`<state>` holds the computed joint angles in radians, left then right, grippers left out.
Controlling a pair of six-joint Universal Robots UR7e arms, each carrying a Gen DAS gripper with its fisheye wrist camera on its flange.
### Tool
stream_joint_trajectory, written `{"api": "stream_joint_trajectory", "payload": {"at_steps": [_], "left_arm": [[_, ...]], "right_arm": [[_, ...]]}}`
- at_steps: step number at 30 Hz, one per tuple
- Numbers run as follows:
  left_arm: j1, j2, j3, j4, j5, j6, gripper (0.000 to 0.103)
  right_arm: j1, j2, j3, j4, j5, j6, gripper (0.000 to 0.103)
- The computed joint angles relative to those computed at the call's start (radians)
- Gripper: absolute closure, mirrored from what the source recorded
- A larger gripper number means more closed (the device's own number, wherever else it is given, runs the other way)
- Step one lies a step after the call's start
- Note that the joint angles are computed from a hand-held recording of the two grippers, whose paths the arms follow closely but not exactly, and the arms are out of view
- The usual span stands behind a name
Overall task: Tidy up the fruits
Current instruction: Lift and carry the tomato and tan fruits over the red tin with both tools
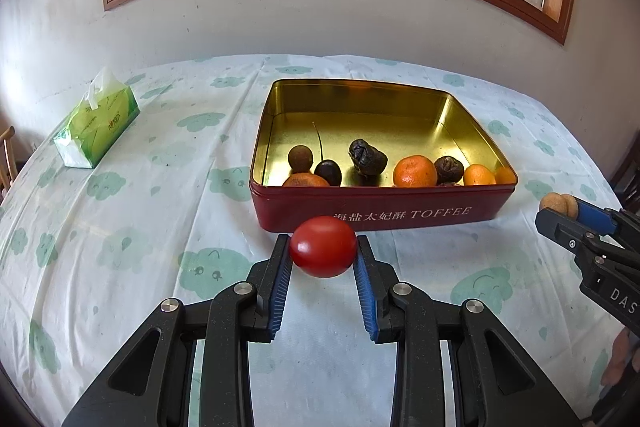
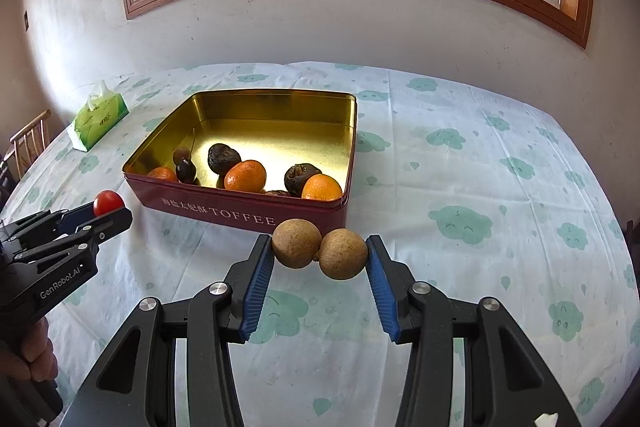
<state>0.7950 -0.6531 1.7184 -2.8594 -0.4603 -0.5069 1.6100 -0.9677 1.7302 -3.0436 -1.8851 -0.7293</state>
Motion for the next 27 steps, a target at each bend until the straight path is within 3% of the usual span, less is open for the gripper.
{"api": "stream_joint_trajectory", "payload": {"at_steps": [17, 27], "left_arm": [[0.019, 0.022, -0.097, -0.054, 0.002, 0.116, 0.071], [0.059, 0.063, -0.193, -0.028, -0.004, 0.162, 0.071]], "right_arm": [[0.030, 0.052, -0.109, 0.053, 0.026, -0.002, 0.059], [0.035, 0.126, -0.200, 0.106, 0.002, -0.010, 0.059]]}}
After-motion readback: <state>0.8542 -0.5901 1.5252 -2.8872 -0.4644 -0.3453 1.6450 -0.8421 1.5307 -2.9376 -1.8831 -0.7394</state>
